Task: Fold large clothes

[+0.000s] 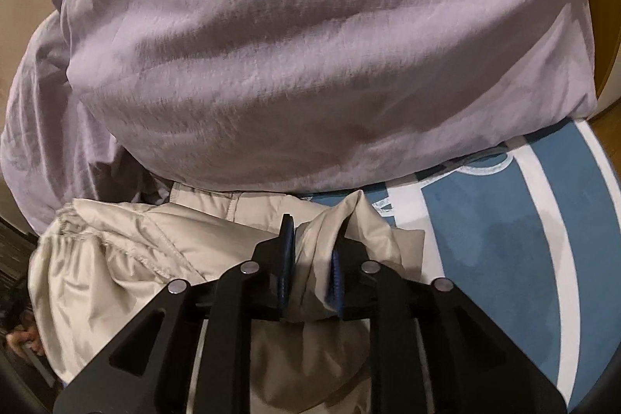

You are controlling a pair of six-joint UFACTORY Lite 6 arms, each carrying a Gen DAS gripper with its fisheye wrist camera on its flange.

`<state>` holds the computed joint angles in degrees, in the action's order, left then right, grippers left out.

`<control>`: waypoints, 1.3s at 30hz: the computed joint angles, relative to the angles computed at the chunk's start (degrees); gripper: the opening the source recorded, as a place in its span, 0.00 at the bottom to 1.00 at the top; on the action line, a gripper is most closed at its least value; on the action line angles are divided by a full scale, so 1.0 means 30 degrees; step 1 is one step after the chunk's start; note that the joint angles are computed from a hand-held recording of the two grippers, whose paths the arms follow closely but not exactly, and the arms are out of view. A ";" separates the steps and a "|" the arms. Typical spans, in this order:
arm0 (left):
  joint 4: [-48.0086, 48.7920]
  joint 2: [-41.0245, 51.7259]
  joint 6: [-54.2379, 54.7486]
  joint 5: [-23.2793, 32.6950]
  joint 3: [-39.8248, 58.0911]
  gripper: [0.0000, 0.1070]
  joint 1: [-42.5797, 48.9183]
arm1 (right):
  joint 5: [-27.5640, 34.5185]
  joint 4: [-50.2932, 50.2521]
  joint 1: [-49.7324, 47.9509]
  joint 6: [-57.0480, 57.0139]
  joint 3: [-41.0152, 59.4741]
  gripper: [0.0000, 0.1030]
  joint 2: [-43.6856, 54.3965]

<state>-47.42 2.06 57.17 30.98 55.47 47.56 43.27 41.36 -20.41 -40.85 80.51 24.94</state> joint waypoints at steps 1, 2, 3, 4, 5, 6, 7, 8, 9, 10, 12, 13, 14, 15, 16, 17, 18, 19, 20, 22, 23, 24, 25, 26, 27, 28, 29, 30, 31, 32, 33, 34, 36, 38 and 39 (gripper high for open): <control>0.0158 0.0221 -0.0234 0.0081 0.0170 0.22 -0.0026 | 0.0297 -0.0027 -0.0169 0.0077 0.0184 0.23 0.0022; 0.0342 0.0359 -0.0490 0.0259 0.0365 0.24 -0.0028 | 0.0529 -0.0074 -0.0347 0.0167 0.0278 0.28 -0.0094; 0.0522 0.0420 -0.0718 0.0484 0.0536 0.27 0.0002 | 0.0547 -0.0186 -0.0439 0.0263 0.0359 0.42 -0.0203; 0.0751 0.0454 -0.1003 0.0802 0.0784 0.30 0.0046 | 0.0308 -0.0405 -0.0483 0.0415 0.0292 0.50 -0.0569; 0.0803 0.0384 -0.1064 0.0981 0.0892 0.39 0.0108 | -0.0103 -0.0399 -0.0636 0.0259 -0.0047 0.58 -0.1280; 0.0932 -0.0075 -0.1204 0.0903 0.0799 0.58 0.0121 | -0.0134 -0.0300 -0.0746 0.0091 -0.0105 0.58 -0.1634; 0.0998 -0.0941 -0.1209 0.0144 0.0388 0.66 0.0038 | 0.0196 -0.0222 -0.0888 -0.0121 0.0000 0.58 -0.1929; 0.0882 -0.1530 -0.1005 -0.0136 0.0158 0.72 -0.0003 | 0.0615 -0.0246 -0.0936 -0.0213 0.0143 0.58 -0.2169; 0.0593 -0.1938 -0.0513 0.0142 0.0140 0.72 0.0116 | 0.0852 -0.0249 -0.0897 -0.0308 0.0214 0.58 -0.2314; 0.0614 -0.2197 -0.0472 0.0629 0.0241 0.72 0.0193 | 0.1209 -0.0131 -0.0758 -0.0556 0.0155 0.58 -0.2647; 0.0758 -0.2859 -0.0599 0.1203 0.0075 0.72 0.0140 | 0.1742 0.0128 -0.0256 -0.0929 -0.0228 0.58 -0.3402; 0.0705 -0.3312 -0.0495 0.1474 -0.0194 0.72 0.0036 | 0.1990 0.0213 0.0310 -0.0967 -0.0442 0.58 -0.3755; 0.0824 -0.3792 -0.0634 0.1693 -0.0465 0.72 -0.0140 | 0.2217 0.0253 0.0798 -0.0944 -0.0516 0.58 -0.3922; 0.0903 -0.4204 -0.0745 0.1863 -0.0762 0.72 -0.0363 | 0.2174 0.0276 0.1413 -0.0848 -0.0814 0.58 -0.4149; 0.1048 -0.4518 -0.0961 0.2074 -0.0933 0.72 -0.0635 | 0.2071 0.0164 0.2307 -0.0630 -0.1100 0.58 -0.4339; 0.1187 -0.4990 -0.1193 0.2223 -0.1335 0.72 -0.1034 | 0.1994 -0.0046 0.3143 -0.0383 -0.1213 0.58 -0.4403; 0.1367 -0.5422 -0.1475 0.2278 -0.1723 0.72 -0.1433 | 0.1902 -0.0221 0.3721 -0.0190 -0.1273 0.57 -0.4392; 0.1529 -0.5898 -0.1758 0.2321 -0.2189 0.72 -0.1936 | 0.1721 -0.0474 0.4478 0.0089 -0.1367 0.57 -0.4309; 0.1691 -0.6340 -0.2030 0.2387 -0.2540 0.72 -0.2270 | 0.1541 -0.0756 0.5146 0.0458 -0.1415 0.57 -0.4213; 0.1645 -0.6879 -0.2066 0.2148 -0.3338 0.72 -0.2912 | 0.1091 -0.1119 0.5990 0.0945 -0.1864 0.57 -0.4195; 0.1724 -0.7225 -0.2254 0.2013 -0.3751 0.72 -0.3334 | 0.0905 -0.1348 0.6267 0.1179 -0.1976 0.57 -0.4062; 0.1706 -0.7466 -0.2360 0.1931 -0.4101 0.72 -0.3651 | 0.0699 -0.1651 0.6483 0.1442 -0.2087 0.57 -0.3955; 0.1588 -0.7625 -0.2350 0.1864 -0.4421 0.72 -0.3882 | 0.0511 -0.2045 0.6745 0.1856 -0.2219 0.57 -0.3922; 0.1512 -0.7746 -0.2330 0.1839 -0.4627 0.72 -0.3999 | 0.0263 -0.2355 0.6994 0.2174 -0.2326 0.54 -0.3729; 0.1453 -0.7919 -0.2391 0.1691 -0.4938 0.72 -0.4260 | 0.0080 -0.2586 0.7144 0.2363 -0.2398 0.49 -0.3529; 0.1387 -0.7958 -0.2321 0.1603 -0.5096 0.72 -0.4337 | -0.0088 -0.2806 0.7270 0.2514 -0.2489 0.45 -0.3330; 0.1404 -0.8103 -0.2429 0.1460 -0.5358 0.72 -0.4569 | -0.0287 -0.2939 0.7385 0.2546 -0.2715 0.36 -0.3153; 0.1385 -0.8206 -0.2462 0.1396 -0.5558 0.72 -0.4717 | -0.0334 -0.2957 0.7328 0.2406 -0.2938 0.28 -0.3200; 0.1393 -0.8367 -0.2516 0.1275 -0.5810 0.72 -0.4934 | -0.0548 -0.2956 0.7338 0.2214 -0.3218 0.25 -0.3259; 0.1375 -0.8525 -0.2489 0.1193 -0.6002 0.72 -0.5036 | -0.0724 -0.3028 0.7452 0.2216 -0.3342 0.18 -0.3305; 0.1314 -0.8728 -0.2424 0.1041 -0.6219 0.72 -0.5219 | -0.1040 -0.3184 0.7627 0.2250 -0.3531 0.12 -0.3467; 0.1260 -0.8729 -0.2453 0.0765 -0.6286 0.72 -0.5534 | -0.1237 -0.3263 0.7741 0.2315 -0.3557 0.10 -0.3560; 0.1170 -0.9164 -0.2351 0.0301 -0.6683 0.72 -0.6008 | -0.1810 -0.3435 0.7996 0.2602 -0.3528 0.06 -0.3724; 0.1099 -0.9424 -0.2276 0.0067 -0.6895 0.72 -0.6238 | -0.2194 -0.3470 0.7961 0.2973 -0.2859 0.06 -0.3561; 0.1008 -0.9522 -0.2217 -0.0107 -0.7011 0.72 -0.6334 | -0.2278 -0.3428 0.7888 0.3069 -0.2551 0.05 -0.3455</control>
